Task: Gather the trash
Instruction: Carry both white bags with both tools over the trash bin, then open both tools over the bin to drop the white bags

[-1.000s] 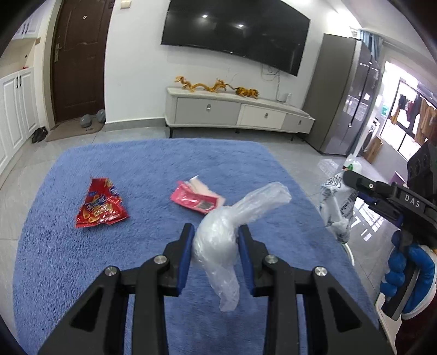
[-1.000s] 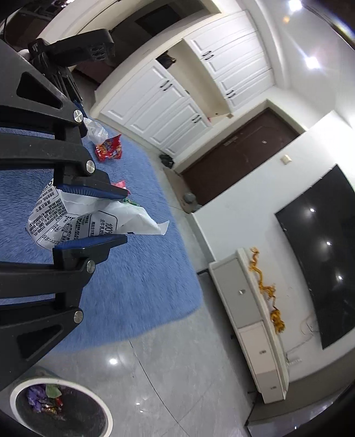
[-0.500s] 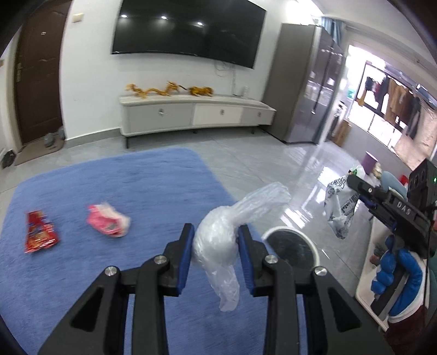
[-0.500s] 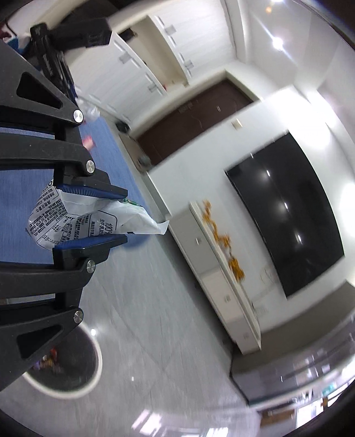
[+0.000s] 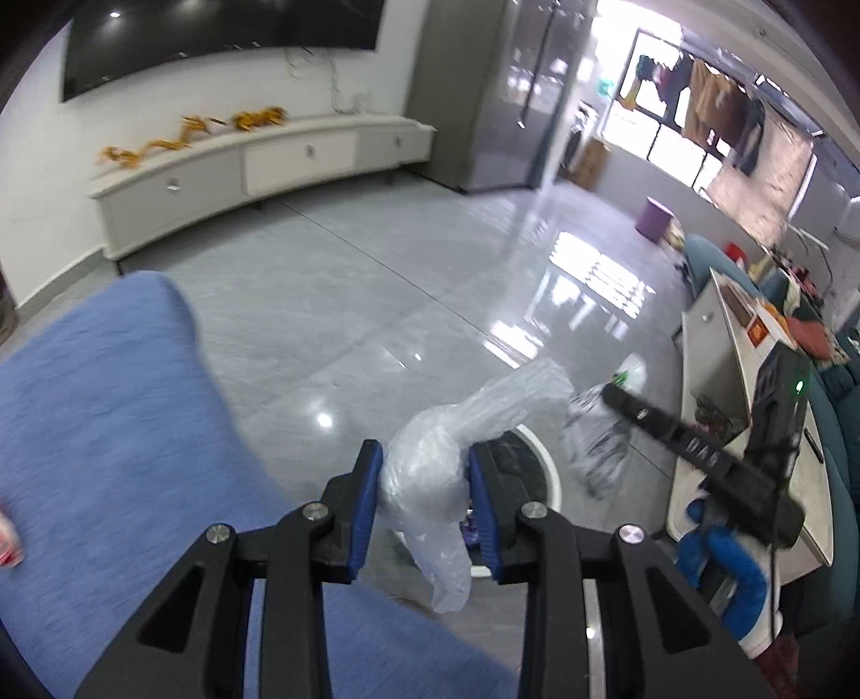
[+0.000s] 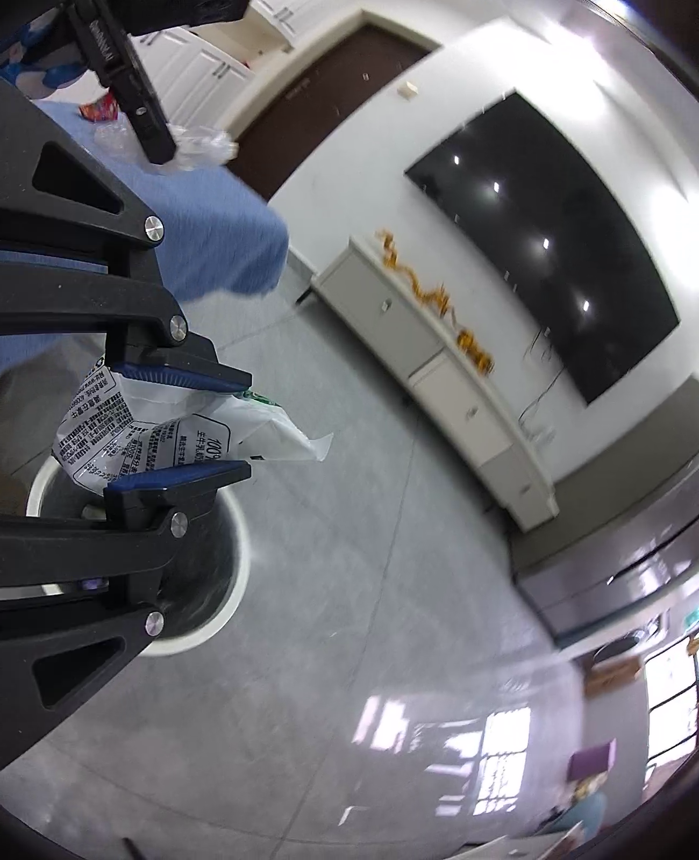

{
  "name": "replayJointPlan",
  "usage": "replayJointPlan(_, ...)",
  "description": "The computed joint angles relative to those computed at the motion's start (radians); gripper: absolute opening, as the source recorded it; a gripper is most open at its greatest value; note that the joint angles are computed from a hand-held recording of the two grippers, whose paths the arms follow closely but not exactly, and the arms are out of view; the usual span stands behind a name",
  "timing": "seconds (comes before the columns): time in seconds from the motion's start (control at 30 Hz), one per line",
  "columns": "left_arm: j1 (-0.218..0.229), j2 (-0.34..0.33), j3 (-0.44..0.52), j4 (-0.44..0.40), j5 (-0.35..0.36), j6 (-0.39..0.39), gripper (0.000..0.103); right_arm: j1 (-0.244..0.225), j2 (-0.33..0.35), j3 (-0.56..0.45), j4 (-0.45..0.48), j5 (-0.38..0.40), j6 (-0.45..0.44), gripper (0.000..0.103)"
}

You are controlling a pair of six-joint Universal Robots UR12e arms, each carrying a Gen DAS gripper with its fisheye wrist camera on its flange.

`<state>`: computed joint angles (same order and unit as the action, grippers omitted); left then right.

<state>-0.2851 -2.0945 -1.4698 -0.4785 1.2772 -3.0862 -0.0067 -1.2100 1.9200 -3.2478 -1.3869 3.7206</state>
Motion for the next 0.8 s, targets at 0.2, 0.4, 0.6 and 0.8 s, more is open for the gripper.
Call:
replayJointPlan(0.2,-0.038,-0.125,0.149,-0.104,-0.032,-0.036,0.031,-0.024,0.043,0.001,0.056,0.009,0.012,0.024)
replayJointPlan(0.4,-0.059,-0.202,0.234,-0.173,-0.018,-0.043,0.032,-0.040,0.072,0.005,0.090,0.025,0.034,0.026)
replayJointPlan(0.6,-0.065,-0.229,0.258,-0.195,-0.011,-0.080,0.053,-0.049,0.088,0.005,0.107,0.037,0.050,0.033)
replayJointPlan(0.8,-0.063,-0.233,0.262,-0.193,-0.008,-0.101,0.054,-0.050,0.088,0.007,0.107,0.036,0.061,0.048)
